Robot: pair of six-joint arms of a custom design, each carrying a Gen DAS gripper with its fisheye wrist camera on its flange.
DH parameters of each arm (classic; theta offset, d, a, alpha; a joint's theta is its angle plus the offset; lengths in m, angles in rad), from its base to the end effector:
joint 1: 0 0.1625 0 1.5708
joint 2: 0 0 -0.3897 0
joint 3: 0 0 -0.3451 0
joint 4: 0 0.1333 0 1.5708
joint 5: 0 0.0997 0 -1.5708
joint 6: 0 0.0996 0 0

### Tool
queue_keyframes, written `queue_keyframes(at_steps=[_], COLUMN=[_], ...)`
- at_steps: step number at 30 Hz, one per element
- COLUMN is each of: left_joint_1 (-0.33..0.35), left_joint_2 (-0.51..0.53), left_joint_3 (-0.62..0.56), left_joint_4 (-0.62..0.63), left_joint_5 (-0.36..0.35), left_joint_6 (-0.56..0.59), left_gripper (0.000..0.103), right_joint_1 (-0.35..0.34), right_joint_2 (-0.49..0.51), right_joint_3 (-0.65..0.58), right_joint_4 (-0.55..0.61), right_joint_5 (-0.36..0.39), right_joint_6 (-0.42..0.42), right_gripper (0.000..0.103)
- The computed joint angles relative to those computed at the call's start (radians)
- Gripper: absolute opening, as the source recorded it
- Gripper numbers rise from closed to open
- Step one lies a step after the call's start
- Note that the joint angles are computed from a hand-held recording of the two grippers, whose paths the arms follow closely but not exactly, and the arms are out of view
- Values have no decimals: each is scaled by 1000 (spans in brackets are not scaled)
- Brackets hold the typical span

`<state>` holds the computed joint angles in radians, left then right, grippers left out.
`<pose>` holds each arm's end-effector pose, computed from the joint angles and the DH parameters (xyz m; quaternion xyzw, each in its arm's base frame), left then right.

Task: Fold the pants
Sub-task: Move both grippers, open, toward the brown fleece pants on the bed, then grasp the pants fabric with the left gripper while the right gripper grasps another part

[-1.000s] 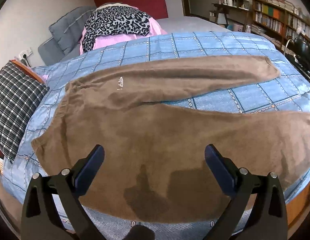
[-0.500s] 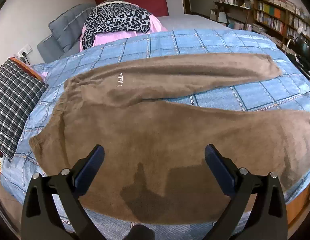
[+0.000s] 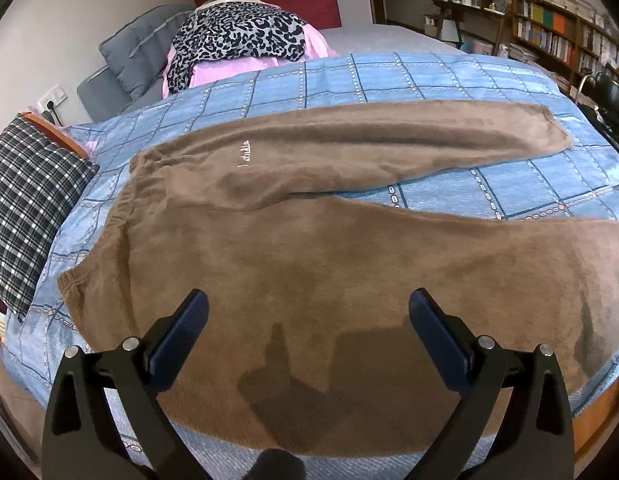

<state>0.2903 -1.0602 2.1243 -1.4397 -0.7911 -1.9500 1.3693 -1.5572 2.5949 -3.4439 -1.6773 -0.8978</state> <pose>-0.2567 -0.2889 0.0820 -0.0492 0.7925 -0.3370 0.5060 0.0560 -0.3391 0.2624 0.2911 -0.8653 0.3200 0.2531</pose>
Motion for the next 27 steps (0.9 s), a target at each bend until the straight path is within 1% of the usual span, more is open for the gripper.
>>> queue_keyframes(at_steps=[7,9,15,20,24,27], left_joint_1=[17,28,60,88,125,171], left_joint_2=[-2,-5,-22,-30,-68,-107], left_joint_3=[-1,-4,-15,-21,-11,-20], left_joint_4=[6,20,57,60,54,116], left_joint_5=[8,15,37,57,82,111], left_joint_6=[6,6,-8,15,47,34], left_gripper=[101,101,101,101,101,101], right_joint_1=[-6,-5,-3,11,27,41], right_joint_2=[14,29,39,74,115,148], right_joint_3=[-27,-34,-70,-93,-121,-163], right_joint_4=[36,26,59,34,7,10], right_joint_5=[-26,-34,-40,-54,-77,-93], right_joint_6=[26,27,56,58,54,69], right_gripper=[98,98,98,98,98,98])
